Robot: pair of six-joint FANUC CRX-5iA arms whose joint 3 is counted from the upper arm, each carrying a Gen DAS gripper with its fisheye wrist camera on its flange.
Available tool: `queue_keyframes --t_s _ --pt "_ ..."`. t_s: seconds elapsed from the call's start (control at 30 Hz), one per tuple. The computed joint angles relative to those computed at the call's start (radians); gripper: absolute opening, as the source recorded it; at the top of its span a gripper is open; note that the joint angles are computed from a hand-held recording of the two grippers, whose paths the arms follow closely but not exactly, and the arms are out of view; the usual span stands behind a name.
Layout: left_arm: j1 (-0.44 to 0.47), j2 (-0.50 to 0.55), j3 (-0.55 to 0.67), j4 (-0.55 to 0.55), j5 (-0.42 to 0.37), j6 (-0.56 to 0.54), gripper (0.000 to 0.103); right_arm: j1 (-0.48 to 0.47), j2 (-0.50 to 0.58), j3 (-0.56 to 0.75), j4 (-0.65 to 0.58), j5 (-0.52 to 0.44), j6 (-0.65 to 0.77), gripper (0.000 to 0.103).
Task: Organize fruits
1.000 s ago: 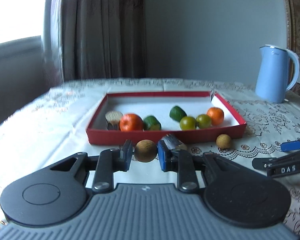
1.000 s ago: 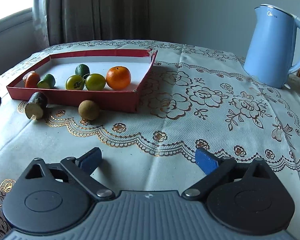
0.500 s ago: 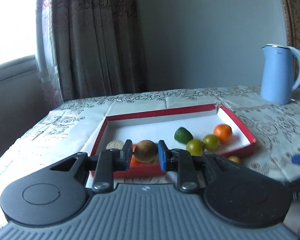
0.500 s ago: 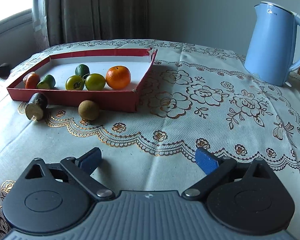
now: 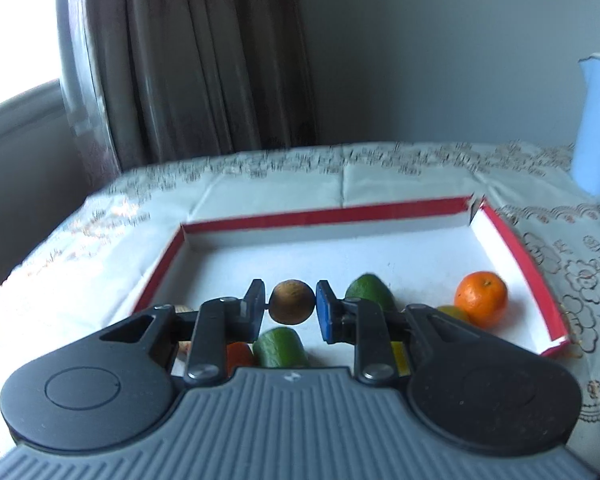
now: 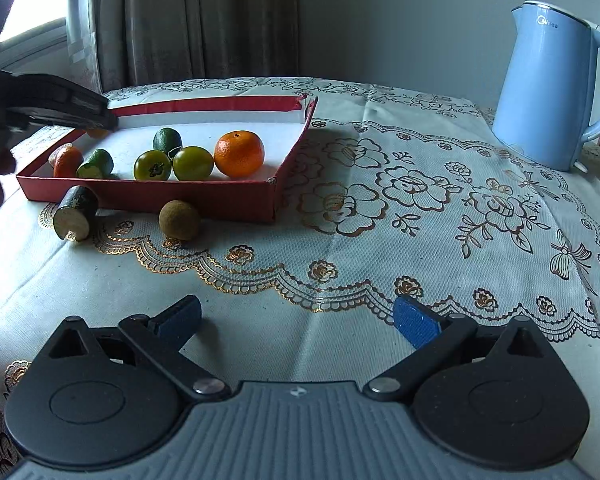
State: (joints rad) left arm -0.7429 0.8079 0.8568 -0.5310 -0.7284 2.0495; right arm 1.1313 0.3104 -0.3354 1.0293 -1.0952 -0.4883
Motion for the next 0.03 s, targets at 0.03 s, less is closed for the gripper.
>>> queue_keyframes --t_s 0.03 --pt "0.001 0.016 0.021 0.013 -0.02 -0.011 0.024 0.0 -0.001 -0.001 0.0 0.0 0.0 0.103"
